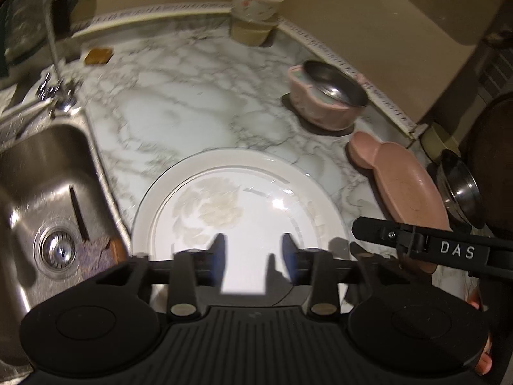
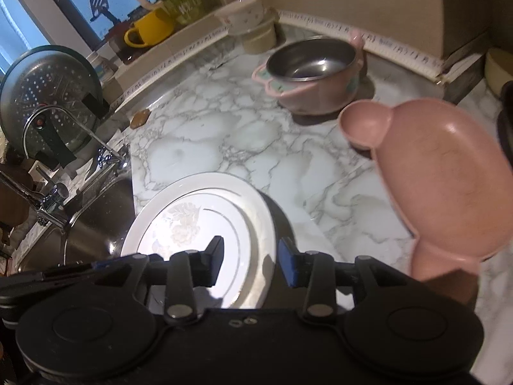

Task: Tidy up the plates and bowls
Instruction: 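Move both grippers toward the pink bear-shaped plate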

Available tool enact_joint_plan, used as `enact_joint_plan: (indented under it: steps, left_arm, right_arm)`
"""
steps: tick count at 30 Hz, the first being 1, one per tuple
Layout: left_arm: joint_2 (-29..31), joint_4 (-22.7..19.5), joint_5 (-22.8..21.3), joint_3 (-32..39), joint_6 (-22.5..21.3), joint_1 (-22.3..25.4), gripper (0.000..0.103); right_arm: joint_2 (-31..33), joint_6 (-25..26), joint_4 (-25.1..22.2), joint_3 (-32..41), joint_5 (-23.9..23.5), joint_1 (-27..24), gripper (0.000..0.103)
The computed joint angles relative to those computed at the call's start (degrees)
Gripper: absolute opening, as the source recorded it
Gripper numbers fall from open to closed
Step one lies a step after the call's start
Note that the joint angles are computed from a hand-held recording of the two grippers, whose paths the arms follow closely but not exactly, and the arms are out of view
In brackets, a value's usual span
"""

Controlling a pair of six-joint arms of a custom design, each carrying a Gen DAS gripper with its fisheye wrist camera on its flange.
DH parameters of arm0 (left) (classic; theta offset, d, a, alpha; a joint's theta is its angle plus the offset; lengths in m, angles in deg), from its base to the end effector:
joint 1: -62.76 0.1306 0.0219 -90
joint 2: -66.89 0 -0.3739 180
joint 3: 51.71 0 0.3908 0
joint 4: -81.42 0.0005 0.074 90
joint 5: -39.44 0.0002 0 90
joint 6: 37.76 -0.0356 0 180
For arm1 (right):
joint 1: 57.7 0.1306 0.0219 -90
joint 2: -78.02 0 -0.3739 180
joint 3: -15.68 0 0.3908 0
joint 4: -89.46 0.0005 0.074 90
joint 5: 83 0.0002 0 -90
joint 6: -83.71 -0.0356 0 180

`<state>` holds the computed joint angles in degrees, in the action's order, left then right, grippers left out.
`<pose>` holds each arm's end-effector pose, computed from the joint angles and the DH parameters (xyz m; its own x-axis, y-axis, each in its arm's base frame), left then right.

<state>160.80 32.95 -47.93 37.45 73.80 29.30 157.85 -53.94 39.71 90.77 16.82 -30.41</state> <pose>0.4179 -0.2787 0.3834 -0.8323 0.1100 -0.5433 0.2880 0.9233 -0.2542 0.3661 0.1815 0.3774 -0.7562 0.4293 -0.4939 0.2896 0.8963 0.3357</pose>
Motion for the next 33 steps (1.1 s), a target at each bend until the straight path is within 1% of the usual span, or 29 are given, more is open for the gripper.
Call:
enact_joint_plan:
  steps: [2, 3, 5, 9, 11, 12, 14, 15, 17, 20, 22, 23, 25, 27, 29, 31, 33]
  left_arm:
    - [0.2, 0.28, -0.63, 0.65, -0.58, -0.83, 0.054]
    - [0.35, 0.44, -0.45, 0.94, -0.77, -1.16, 0.054]
    - [0.82, 0.42, 0.01, 1.77, -1.3, -1.82, 0.056]
    - [1.46, 0.89, -0.36, 2.95, -2.76, -3.45, 0.07]
    - [1.77, 1.18, -0.19, 3.55, -3.63, -4.13, 0.071]
    - [2.05, 1.07, -0.16, 4.02, -4.08, -4.53, 0.072]
    - [2.62, 0.8, -0.51, 4.9, -4.73, -5.2, 0.078]
    - [2.74, 0.8, -0.94, 5.12, -4.93, -5.52, 0.078]
    - [3.36, 0.39, -1.6, 6.07, -5.49, -6.13, 0.078]
    - [4.47, -0.17, -1.16, 7.48, -6.39, -6.78, 0.078]
    - [5.55, -0.78, 0.05, 8.79, -7.2, -7.04, 0.079]
    - [5.95, -0.6, 0.95, 9.21, -7.51, -7.14, 0.081]
    - [6.67, 0.56, 1.84, 9.78, -7.55, -7.48, 0.086]
    - [7.57, 2.36, 2.33, 10.39, -7.46, -7.73, 0.096]
    - [8.7, 3.95, 2.65, 11.19, -7.14, -7.93, 0.103]
    - [10.38, 4.66, 2.56, 12.77, -7.56, -8.21, 0.103]
    - [12.66, 4.05, 1.74, 15.31, -8.54, -8.71, 0.103]
  right_arm:
    - [-1.39, -0.57, -0.8, -0.54, 1.07, 0.03, 0.04]
    - [-2.05, -1.04, -1.27, -0.82, 1.66, 0.04, 0.04]
    - [-3.48, -1.82, -2.0, -1.51, 2.98, 0.13, 0.046]
    - [-6.21, -2.91, -3.84, -2.7, 6.07, 0.45, 0.054]
    - [-7.62, -3.75, -4.63, -3.35, 7.6, 0.54, 0.061]
    - [-8.35, -4.08, -5.04, -3.69, 8.33, 0.54, 0.062]
    - [-9.78, -4.77, -5.92, -4.29, 9.7, 0.51, 0.067]
    - [-10.45, -5.18, -6.31, -4.62, 10.19, 0.44, 0.068]
    - [-11.83, -6.12, -7.17, -5.3, 11.19, 0.2, 0.074]
    - [-13.89, -7.24, -8.68, -6.51, 12.91, -0.22, 0.08]
    - [-15.17, -7.78, -9.78, -7.19, 13.79, -0.93, 0.082]
    - [-15.74, -7.91, -10.26, -7.5, 14.0, -1.42, 0.085]
    - [-16.88, -7.79, -10.91, -8.17, 14.37, -2.37, 0.086]
    - [-17.94, -8.09, -11.16, -8.99, 14.5, -3.43, 0.089]
    - [-18.57, -8.23, -11.36, -9.73, 14.74, -4.73, 0.095]
    - [-18.56, -7.05, -11.92, -10.33, 14.25, -6.7, 0.095]
    - [-18.61, -6.03, -11.61, -11.28, 13.84, -8.66, 0.095]
